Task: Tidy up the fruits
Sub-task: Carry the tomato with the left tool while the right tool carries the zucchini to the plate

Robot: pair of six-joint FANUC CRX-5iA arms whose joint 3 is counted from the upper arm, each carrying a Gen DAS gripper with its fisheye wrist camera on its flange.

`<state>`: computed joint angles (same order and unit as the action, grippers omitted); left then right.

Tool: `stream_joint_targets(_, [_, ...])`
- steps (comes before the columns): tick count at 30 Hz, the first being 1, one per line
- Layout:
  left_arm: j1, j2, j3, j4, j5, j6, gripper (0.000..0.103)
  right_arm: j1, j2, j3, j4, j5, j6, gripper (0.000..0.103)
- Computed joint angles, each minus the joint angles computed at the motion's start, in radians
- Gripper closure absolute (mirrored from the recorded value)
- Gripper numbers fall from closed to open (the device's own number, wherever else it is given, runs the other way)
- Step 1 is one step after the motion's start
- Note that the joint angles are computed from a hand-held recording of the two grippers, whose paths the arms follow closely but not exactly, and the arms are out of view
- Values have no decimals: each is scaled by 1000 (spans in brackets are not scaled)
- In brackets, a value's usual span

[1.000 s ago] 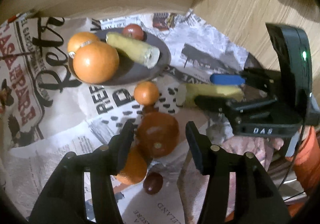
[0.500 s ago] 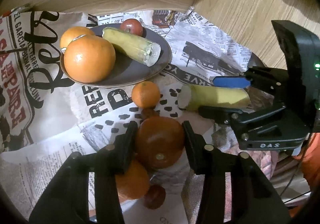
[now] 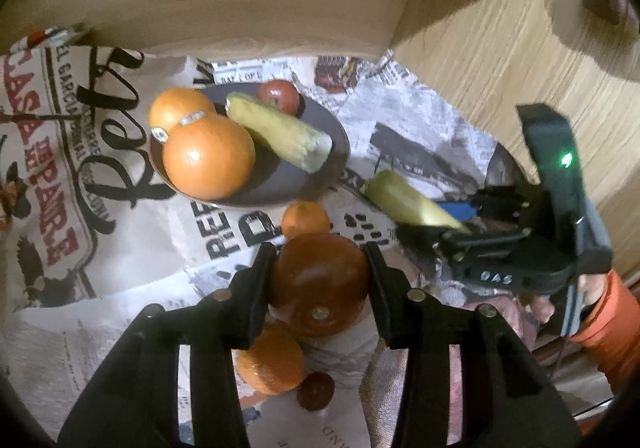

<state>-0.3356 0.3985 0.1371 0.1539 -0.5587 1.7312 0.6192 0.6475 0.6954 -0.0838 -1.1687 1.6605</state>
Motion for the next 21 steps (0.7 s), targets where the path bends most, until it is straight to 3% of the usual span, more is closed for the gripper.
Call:
stream_joint_targets(9, [14,-35,19,-80,-2,86,59,3,-38,-39,-10,85,15,69])
stream_joint_targets(15, [28,-42,70,-134,-8,121,59,5,-43,6,-25,139,-6,70])
stream_joint_targets(21, [53,-14,123,-126,-20,109,59,10,-7,77,-32,89,34,70])
